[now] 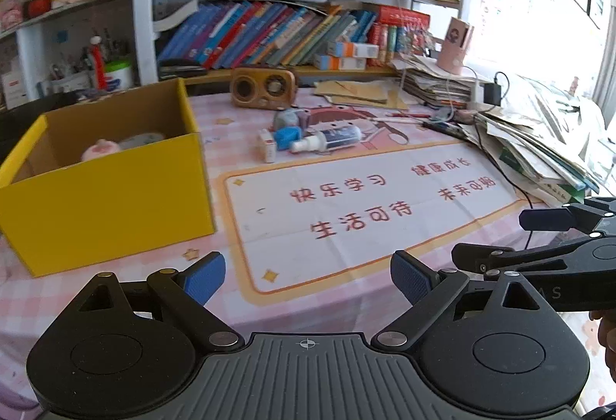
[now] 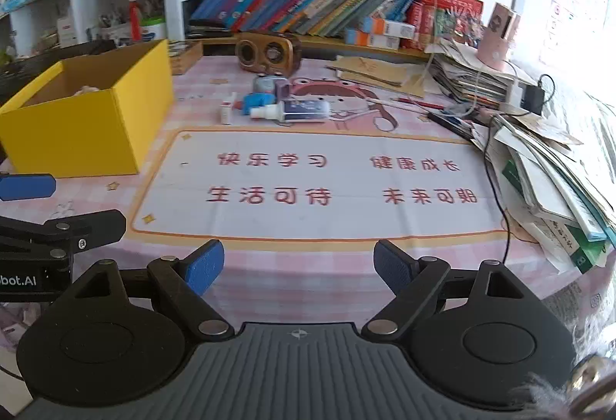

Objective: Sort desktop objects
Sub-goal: 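Move the left tool to the red-labelled white box while the right tool approaches the white spray bottle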

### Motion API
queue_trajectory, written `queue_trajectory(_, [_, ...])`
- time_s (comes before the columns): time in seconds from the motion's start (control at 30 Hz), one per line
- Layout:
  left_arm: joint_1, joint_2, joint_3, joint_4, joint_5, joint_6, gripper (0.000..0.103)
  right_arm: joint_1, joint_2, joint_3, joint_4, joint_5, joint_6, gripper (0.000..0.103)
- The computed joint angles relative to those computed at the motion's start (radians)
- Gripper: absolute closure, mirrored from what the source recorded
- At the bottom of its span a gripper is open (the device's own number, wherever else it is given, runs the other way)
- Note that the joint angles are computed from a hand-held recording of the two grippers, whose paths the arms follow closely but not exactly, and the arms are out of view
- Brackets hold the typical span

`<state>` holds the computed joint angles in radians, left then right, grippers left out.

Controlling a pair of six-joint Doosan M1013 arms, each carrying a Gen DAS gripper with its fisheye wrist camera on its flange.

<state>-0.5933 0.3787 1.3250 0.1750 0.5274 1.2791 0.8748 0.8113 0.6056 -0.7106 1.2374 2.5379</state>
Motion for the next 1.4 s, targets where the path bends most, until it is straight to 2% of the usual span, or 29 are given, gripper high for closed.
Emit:
queue_trajectory(0.2, [-0.002, 0.036, -0.047, -0.029, 0.021, 0.034, 0.008, -0.021, -0.002, 0.007, 0.021, -0.002, -0.008, 0.019])
queue_trajectory(0.83, [-0.02, 0.189, -0.29, 0.123, 0.151, -0.156, 0.008, -0.137, 0.041, -0.078, 0.162, -0.105, -0.218, 0.019])
queue_trajectory(1.23, [-0.036, 0.295, -0.47, 0.261, 0.273, -0.307, 0.008, -0.216, 0.082, -0.151, 0.341, -0.179, -0.431, 0.019])
queue_trajectory(1.4, [-0.033, 0.359, -0.585, 0.296, 0.343, -0.324, 0.009, -0.247, 0.148, -0.275, 0.443, -0.152, -0.606, 0.019])
